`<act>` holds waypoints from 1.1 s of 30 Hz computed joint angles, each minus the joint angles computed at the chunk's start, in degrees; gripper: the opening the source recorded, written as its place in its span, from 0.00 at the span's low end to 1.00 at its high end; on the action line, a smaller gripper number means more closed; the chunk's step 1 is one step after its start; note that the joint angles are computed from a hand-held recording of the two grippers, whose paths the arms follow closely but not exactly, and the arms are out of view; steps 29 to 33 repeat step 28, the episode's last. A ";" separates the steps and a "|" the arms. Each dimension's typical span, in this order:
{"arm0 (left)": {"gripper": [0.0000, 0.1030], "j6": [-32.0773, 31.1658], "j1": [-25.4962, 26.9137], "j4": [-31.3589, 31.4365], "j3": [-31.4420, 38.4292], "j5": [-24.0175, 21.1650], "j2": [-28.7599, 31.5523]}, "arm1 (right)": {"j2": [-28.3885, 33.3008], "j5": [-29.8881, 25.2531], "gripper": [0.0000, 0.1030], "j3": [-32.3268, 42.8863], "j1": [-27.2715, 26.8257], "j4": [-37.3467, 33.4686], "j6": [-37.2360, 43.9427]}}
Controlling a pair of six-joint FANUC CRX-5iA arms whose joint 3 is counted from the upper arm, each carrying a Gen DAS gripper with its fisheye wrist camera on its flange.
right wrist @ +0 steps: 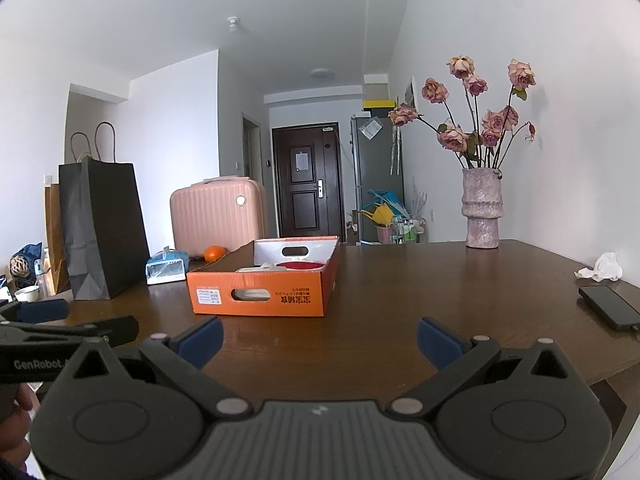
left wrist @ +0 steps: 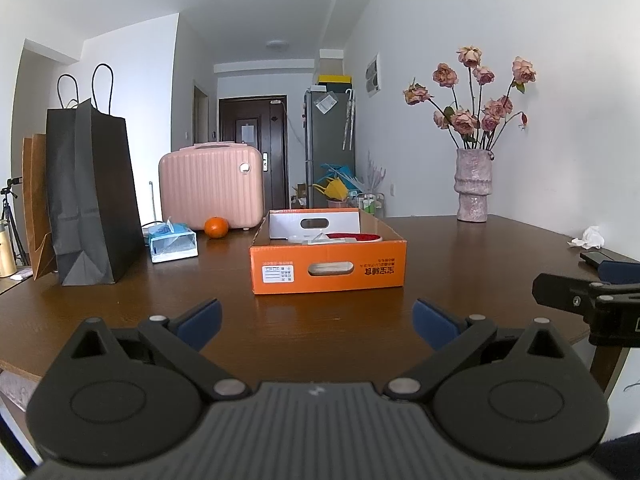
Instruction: Organize rigid objects
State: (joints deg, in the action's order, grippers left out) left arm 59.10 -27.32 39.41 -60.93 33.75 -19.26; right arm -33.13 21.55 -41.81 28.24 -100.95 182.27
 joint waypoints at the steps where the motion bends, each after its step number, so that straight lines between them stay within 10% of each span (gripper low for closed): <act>1: 1.00 -0.03 -0.06 -0.03 -0.01 0.11 0.03 | 0.02 -0.04 1.00 0.06 -0.04 -0.04 0.05; 33: 1.00 1.29 0.90 -2.10 0.03 -0.43 -0.50 | 0.12 -0.55 1.00 0.00 -0.86 -1.33 0.80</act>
